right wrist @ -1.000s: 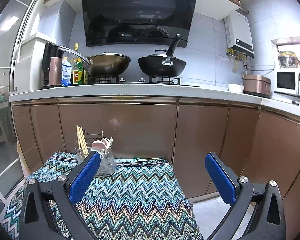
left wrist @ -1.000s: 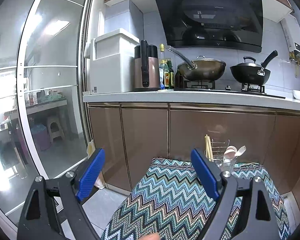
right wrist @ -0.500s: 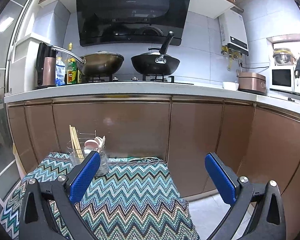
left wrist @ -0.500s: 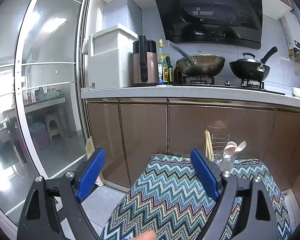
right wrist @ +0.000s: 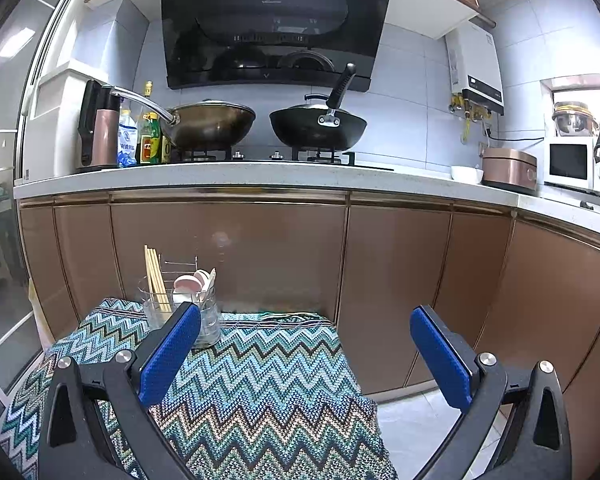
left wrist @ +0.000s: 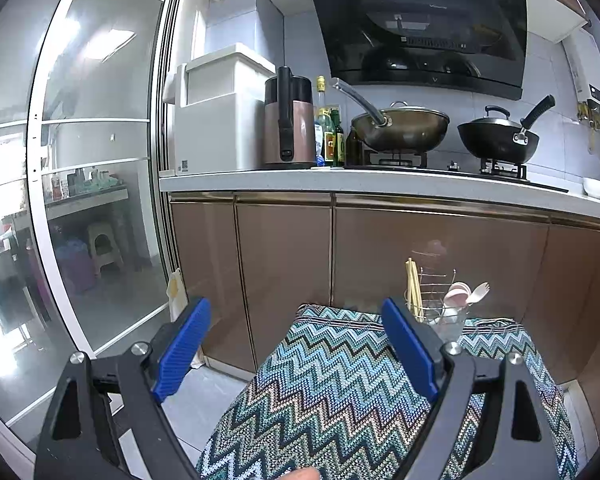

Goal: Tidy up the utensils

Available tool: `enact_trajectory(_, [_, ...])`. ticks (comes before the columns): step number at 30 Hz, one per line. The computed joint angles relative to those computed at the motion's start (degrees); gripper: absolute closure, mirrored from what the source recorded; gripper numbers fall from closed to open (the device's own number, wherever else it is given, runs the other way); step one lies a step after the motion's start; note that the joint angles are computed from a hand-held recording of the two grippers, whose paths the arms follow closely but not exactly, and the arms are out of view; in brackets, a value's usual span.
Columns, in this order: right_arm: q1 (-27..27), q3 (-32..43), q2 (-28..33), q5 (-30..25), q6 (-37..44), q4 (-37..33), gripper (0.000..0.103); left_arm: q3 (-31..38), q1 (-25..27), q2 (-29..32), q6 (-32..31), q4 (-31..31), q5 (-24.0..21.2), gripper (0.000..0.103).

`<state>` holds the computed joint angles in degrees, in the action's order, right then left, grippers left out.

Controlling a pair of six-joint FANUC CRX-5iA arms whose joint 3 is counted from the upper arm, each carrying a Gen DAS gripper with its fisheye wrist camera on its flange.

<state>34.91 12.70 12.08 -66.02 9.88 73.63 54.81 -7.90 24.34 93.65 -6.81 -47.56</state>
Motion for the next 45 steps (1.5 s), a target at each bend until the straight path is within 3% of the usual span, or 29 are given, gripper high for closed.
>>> enact_trajectory(17, [-0.2,-0.3,-0.3,1.0,-0.9,1.8,0.000,2.3,0.9,1.3,-0.9,3.7,-2.8,0.016])
enact_trajectory(25, [-0.3,1.4,0.1,1.6,-0.2,1.8,0.000,3.9,-0.1,0.9,2.2,-0.9,-3.1,0.016])
enact_trajectory(45, [0.3,-0.2,-1.1,1.6,0.7,0.3,0.000,3.1,-1.0,0.6,0.1,-1.0,-3.2,0.016])
